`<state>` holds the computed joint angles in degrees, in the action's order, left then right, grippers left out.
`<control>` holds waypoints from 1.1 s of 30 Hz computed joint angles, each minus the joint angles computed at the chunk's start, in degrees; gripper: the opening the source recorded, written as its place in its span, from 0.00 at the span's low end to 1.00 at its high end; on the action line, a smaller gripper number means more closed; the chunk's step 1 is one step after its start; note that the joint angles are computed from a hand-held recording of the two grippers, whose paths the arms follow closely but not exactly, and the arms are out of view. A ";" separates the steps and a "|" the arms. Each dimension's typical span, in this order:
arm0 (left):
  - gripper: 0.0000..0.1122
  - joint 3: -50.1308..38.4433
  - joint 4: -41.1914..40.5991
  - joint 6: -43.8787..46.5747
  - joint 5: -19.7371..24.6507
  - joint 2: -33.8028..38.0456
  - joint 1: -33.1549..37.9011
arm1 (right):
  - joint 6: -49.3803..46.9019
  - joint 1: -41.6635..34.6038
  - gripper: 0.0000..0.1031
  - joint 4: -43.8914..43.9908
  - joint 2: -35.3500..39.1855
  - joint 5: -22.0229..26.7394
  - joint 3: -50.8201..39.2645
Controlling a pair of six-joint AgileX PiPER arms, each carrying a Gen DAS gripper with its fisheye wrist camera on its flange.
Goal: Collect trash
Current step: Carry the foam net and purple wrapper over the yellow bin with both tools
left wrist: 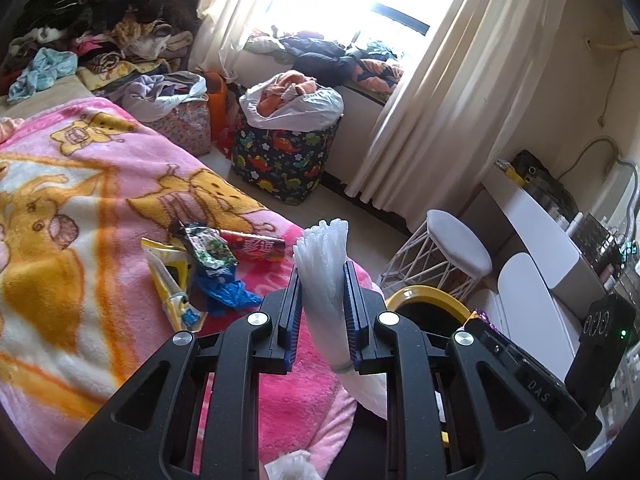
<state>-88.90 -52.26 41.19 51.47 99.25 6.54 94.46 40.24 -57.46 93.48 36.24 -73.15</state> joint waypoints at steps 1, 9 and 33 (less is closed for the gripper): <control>0.12 0.07 0.14 -0.08 -0.11 -0.07 -0.27 | 0.21 -0.13 0.31 -0.16 -0.23 0.03 0.25; 0.12 1.04 1.15 -0.01 -0.77 -0.84 -2.59 | 3.17 -1.25 0.31 -1.80 -2.64 -0.03 3.40; 0.12 3.10 4.31 -0.11 -3.17 -1.83 -10.34 | 10.24 -5.11 0.31 -5.08 -7.35 0.04 11.09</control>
<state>-85.79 -47.94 41.08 48.30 97.43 -3.80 104.70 35.13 -62.54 86.13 36.28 -62.05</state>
